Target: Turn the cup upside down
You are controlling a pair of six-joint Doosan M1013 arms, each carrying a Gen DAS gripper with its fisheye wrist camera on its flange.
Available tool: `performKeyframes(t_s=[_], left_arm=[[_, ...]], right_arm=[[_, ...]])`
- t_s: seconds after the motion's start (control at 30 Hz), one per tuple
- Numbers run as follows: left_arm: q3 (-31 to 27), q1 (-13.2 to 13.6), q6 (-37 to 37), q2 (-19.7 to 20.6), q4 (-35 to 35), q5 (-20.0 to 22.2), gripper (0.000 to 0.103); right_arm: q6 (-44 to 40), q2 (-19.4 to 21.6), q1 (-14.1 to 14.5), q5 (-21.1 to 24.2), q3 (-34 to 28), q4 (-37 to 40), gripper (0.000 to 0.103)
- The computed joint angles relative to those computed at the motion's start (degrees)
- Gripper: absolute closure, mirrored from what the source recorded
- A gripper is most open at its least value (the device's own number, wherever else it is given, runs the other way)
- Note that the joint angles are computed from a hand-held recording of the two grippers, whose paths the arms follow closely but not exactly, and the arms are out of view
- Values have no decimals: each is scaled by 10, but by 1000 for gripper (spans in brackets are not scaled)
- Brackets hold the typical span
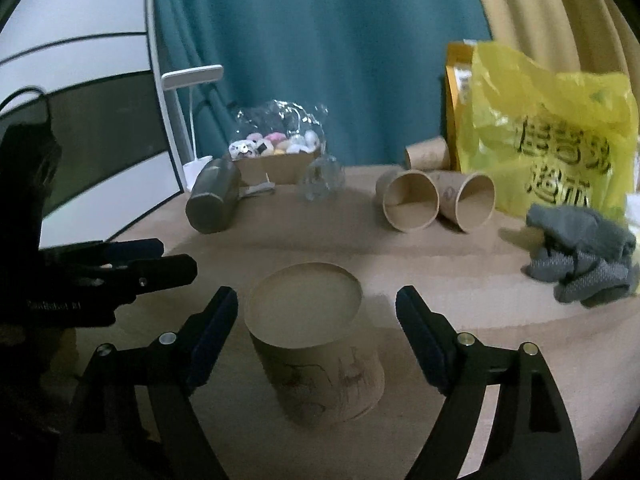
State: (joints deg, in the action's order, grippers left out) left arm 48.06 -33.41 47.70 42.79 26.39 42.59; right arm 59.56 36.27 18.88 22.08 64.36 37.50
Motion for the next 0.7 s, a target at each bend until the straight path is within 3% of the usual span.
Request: performKeyframes(t_s=[0.13, 0.33, 0.7], left_arm=[[3, -7, -25, -2, 30, -5, 25], [6, -15, -44, -4, 47, -5, 25], [23, -22, -91, -14, 78, 2, 25]], right_arm=[[51, -5, -5, 41, -12, -33, 19], [165, -7, -7, 98, -35, -149, 19], [235, -17, -6, 97, -24, -224, 19]])
